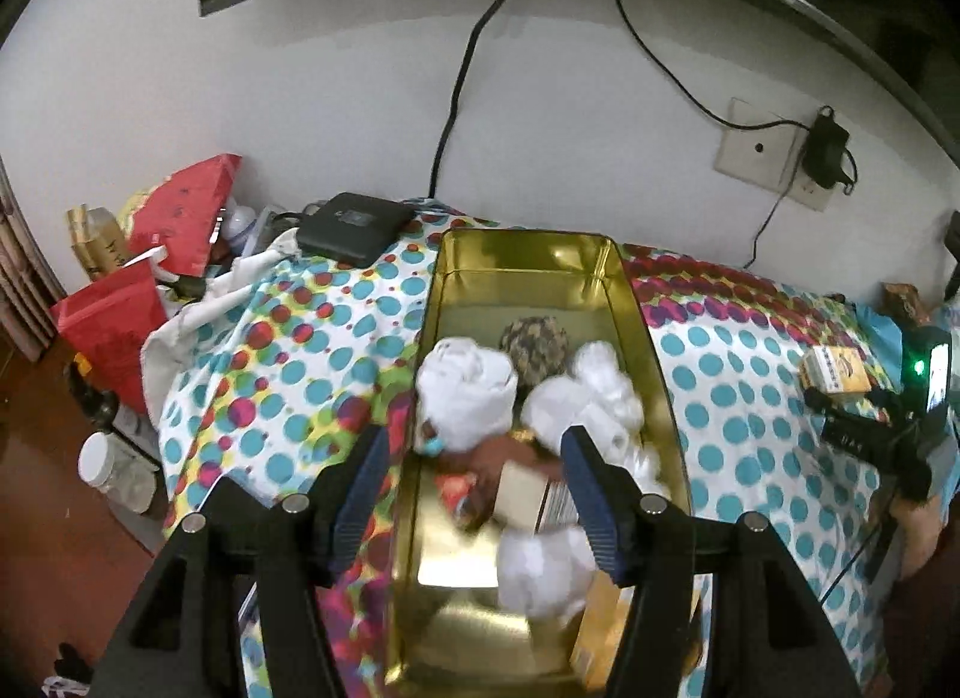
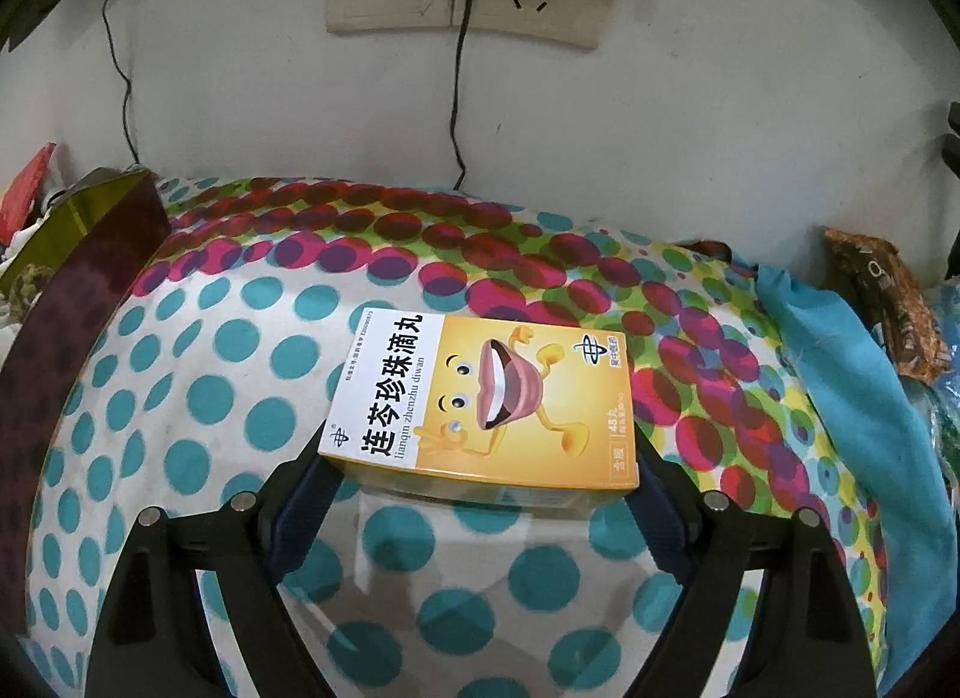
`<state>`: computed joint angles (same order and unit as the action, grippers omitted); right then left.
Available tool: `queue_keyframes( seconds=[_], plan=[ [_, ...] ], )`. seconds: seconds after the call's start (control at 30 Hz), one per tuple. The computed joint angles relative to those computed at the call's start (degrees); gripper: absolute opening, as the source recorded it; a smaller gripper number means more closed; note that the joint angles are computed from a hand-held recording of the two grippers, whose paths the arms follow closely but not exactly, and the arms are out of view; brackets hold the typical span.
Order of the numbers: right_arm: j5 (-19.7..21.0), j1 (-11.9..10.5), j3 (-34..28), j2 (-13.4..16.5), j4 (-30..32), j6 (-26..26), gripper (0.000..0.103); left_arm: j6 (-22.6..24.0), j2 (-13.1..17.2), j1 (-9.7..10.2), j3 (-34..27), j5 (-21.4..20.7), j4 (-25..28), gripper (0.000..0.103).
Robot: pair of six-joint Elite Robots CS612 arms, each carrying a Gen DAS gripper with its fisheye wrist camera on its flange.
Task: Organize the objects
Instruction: 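Carry the second yellow medicine box into the gold tray and open the right tool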
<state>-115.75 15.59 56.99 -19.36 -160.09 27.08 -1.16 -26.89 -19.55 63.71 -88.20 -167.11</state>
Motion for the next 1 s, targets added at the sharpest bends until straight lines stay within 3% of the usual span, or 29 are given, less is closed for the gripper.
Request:
queue_keyframes(
  seconds=[0.23,0.43,0.67,1.0],
  plan=[
    [2.0,2.0,0.7,-1.5,-5.7,-3.1,0.086,-0.6,-3.1,1.07,7.0,-2.7,-3.9,0.062],
    [6.0,4.5,-6.2,0.4,-5.6,-9.3,0.086,-1.2,-5.0,1.79,11.4,-3.4,-6.2,0.062],
    [11.1,6.5,-18.9,5.2,2.4,-10.8,0.086,-0.9,-6.3,2.39,14.6,-1.7,-10.6,0.062],
    [11.6,8.0,-42.2,16.0,20.6,-12.3,0.086,0.2,-6.4,2.84,15.4,-1.5,-11.7,0.062]
  ],
)
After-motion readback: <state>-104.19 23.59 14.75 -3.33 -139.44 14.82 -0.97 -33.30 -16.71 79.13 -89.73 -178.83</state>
